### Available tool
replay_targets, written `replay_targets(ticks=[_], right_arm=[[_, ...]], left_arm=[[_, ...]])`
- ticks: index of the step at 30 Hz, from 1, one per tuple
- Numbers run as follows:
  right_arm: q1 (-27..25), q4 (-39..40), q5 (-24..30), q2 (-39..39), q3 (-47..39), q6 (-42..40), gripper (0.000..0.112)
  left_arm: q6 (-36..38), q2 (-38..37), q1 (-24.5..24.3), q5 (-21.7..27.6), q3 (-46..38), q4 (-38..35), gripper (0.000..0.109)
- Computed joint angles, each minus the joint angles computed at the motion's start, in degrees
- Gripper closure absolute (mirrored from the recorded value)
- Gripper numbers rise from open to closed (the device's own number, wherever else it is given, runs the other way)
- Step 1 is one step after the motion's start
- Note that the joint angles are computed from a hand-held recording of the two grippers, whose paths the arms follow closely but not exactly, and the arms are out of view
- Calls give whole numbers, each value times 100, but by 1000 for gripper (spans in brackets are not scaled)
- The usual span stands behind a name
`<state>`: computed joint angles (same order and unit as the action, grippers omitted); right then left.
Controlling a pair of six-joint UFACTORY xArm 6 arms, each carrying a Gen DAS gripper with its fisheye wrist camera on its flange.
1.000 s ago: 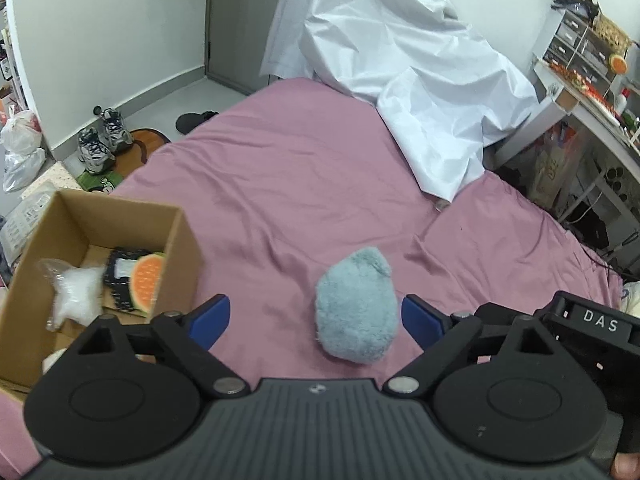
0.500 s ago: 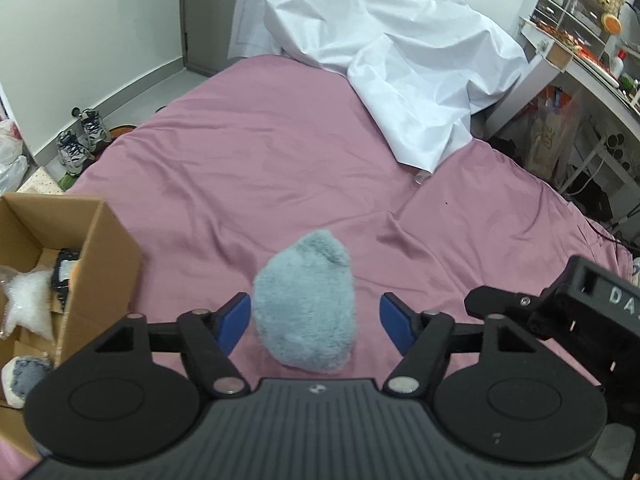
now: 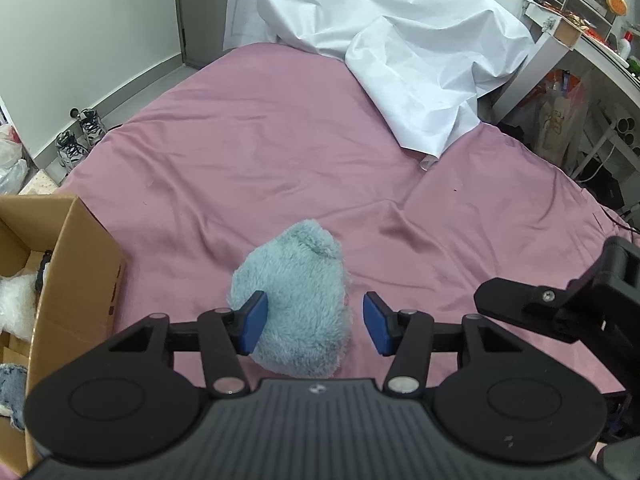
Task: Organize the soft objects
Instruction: 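Grasp the grey plush with the left tool while the right tool grasps it too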
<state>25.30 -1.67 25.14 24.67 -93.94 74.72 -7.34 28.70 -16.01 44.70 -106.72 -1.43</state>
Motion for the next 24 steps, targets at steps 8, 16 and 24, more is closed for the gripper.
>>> replay_targets(ticks=[8, 16, 24], right_arm=[[49, 293, 12, 218, -274, -392, 16], [166, 675, 29, 542, -727, -918, 17], [306, 1506, -52, 866, -1139, -1871, 25]], left_arm=[[-200, 123, 210, 168, -122, 75, 59], [-300, 90, 471, 188, 53, -324, 76], [-45, -7, 693, 358, 73, -1122, 80]])
